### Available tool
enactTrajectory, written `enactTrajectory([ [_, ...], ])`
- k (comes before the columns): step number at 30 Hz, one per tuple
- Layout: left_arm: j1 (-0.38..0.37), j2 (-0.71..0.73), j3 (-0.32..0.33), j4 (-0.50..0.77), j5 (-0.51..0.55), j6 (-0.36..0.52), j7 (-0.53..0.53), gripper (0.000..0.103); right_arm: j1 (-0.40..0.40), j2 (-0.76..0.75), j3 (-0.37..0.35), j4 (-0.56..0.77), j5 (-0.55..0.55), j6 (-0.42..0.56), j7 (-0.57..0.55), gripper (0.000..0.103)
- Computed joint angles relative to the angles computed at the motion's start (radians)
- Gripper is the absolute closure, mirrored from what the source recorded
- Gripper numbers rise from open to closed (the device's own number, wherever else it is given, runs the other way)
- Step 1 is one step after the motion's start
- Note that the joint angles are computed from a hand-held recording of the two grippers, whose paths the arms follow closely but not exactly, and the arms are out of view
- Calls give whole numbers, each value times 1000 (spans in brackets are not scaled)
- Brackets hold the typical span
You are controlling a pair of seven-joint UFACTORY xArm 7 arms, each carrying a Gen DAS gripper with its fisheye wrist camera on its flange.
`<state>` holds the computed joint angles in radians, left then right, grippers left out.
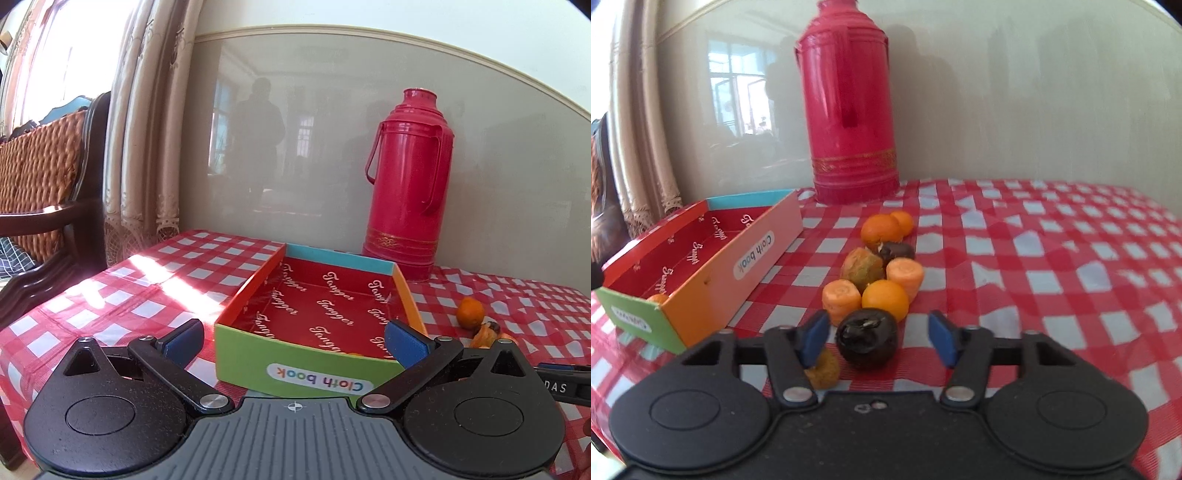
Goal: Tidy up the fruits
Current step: 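Grasp the dark plum with the right gripper and place it in the box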
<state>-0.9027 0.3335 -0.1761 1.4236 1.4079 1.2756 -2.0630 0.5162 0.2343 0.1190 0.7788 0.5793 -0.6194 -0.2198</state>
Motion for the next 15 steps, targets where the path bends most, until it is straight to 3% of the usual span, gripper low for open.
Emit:
enactTrajectory([
  [3, 4, -19, -1, -26, -3, 7, -6, 0, -30, 10, 16, 9, -50, 25, 93, 57],
  [4, 8, -29, -3, -39, -4, 7, -12, 0, -33, 12, 16, 12, -61, 32, 113, 59],
  [5, 11, -36, -6, -49, -6, 8, -16, 0, -28, 14, 13, 15, -59, 35, 122, 70],
  [6, 16, -45, -9, -61, -8, 10, -20, 0, -25, 14, 10, 17, -60, 41, 130, 73],
  [9, 30, -70, -21, -95, -14, 18, -34, 0, -26, 18, 7, 20, -90, 42, 155, 73],
  [11, 38, -86, -29, -116, -17, 28, -48, 0, 6, 23, -8, 22, -58, 7, 115, 73],
  [15, 56, -120, -48, -164, -24, 51, -75, 0, 11, 38, 9, 8, -97, -144, 103, 73],
])
